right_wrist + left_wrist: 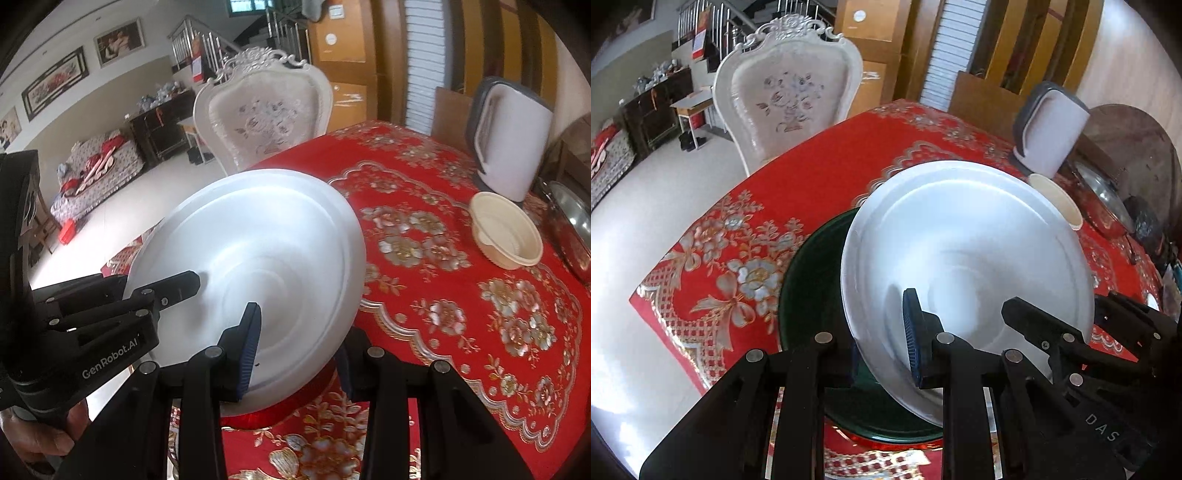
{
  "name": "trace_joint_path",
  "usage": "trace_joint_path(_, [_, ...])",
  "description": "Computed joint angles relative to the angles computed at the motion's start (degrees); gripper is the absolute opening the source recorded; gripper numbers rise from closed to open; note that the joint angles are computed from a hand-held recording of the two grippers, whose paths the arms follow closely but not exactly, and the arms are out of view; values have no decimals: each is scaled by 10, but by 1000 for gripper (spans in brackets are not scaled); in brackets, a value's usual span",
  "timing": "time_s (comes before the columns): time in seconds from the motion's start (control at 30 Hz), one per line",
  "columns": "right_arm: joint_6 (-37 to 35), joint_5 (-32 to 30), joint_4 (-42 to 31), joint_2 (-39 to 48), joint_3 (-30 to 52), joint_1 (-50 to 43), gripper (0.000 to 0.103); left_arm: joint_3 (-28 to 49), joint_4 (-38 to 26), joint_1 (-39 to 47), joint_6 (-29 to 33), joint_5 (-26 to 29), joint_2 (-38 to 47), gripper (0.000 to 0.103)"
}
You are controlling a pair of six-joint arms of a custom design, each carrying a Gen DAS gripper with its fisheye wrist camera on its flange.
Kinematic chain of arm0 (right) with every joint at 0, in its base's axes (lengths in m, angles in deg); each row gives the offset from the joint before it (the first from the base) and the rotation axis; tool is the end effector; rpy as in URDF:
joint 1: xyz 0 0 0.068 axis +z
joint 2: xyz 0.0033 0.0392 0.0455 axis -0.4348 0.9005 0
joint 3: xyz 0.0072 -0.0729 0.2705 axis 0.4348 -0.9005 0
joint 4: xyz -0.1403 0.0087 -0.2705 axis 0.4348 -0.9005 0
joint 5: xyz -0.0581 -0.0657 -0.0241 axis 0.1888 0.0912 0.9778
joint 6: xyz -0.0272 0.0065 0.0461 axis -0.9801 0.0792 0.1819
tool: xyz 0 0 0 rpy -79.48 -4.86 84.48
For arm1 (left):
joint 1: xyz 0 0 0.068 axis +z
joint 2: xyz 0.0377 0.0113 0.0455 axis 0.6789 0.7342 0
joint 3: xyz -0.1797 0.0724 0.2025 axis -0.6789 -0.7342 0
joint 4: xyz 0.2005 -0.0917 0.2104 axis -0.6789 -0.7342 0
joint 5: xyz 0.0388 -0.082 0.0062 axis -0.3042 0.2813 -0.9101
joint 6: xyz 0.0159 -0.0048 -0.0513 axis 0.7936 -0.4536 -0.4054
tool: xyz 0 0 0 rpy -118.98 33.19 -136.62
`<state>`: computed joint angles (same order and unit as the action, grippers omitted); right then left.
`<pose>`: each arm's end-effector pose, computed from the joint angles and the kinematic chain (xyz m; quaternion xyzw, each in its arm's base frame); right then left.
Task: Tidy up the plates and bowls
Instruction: 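Carry the white plate with both tools and lower it into the green bowl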
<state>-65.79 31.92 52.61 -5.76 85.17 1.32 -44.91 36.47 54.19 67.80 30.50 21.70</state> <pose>0.2790 0.1413 0.1798 -0.1069 0.9291 0.1058 0.3380 0.2623 0.0414 0.1720 0.0312 0.9409 -0.0979 0.3227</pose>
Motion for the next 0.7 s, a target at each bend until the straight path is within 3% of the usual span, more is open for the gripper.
trace_joint_path(0.7, [6, 8, -15, 65, 33, 35, 41, -16, 28, 17, 13, -14, 31, 19])
